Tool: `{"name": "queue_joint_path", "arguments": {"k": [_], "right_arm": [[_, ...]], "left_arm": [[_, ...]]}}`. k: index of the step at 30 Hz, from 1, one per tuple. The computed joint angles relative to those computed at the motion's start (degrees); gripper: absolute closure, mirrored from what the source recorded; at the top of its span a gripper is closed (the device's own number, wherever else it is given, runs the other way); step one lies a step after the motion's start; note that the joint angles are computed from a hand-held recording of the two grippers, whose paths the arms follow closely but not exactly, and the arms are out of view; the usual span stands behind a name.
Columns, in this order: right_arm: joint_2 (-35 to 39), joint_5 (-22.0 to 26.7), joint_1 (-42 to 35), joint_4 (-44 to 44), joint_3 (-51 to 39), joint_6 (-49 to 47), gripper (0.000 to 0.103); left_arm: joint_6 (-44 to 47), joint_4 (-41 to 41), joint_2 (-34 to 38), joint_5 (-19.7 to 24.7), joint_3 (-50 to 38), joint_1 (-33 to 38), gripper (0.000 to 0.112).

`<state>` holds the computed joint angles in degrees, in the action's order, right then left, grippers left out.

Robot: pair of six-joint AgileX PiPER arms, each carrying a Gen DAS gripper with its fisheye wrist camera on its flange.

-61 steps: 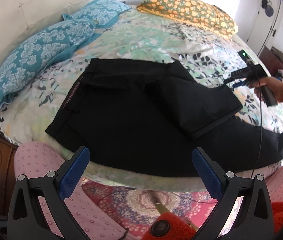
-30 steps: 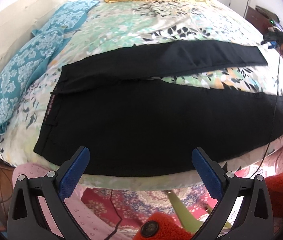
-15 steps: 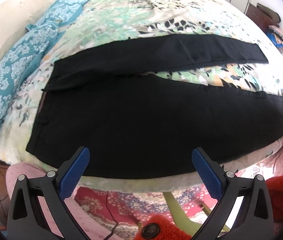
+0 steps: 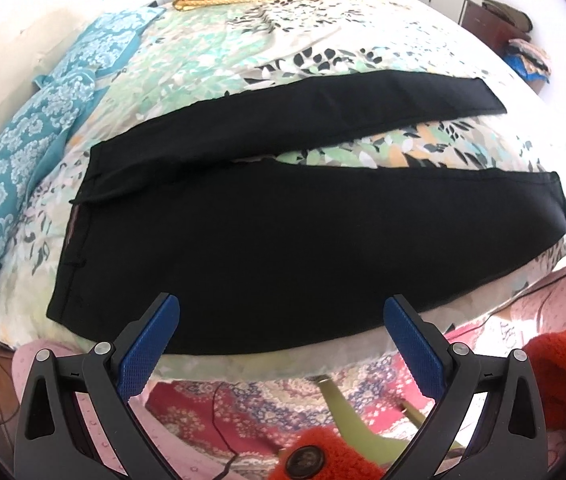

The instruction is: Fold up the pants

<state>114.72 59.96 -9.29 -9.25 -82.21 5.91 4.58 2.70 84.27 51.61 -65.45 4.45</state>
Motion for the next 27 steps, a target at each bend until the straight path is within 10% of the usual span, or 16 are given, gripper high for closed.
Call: {"name": "queue_joint_path", "arguments": {"k": [4,8,13,16,27], "right_arm": [[-7.23,-2.62,6.87,-9.22,3.08,8.53,0.062],[-14.17,-10.32,12.87,1.58,6.06,8.38,0.032],[-11.51,-24.34,24.34,20.73,9.33,5.84,0.031],[-7.33,-30.44,30.87,26.38,11.33,4.18,0.031],[-0.56,-32.84,37.85,27.68,7.73,3.27,0.031]], "left_arm": [[-2.3,5.18,1.73,-0.57,-0.4,3.16,0.01],[-1.61,3.06,7.04,-5.07,-4.06,10.53,0.01],[-4.2,3.3,20.06,-14.59,-7.88,10.87,0.01],[-10.31,11.72,27.81,-12.84,-9.32,8.72,0.01],[4.8,-2.51,26.69,-16.28,-18.61,14.61,0.01]]}}
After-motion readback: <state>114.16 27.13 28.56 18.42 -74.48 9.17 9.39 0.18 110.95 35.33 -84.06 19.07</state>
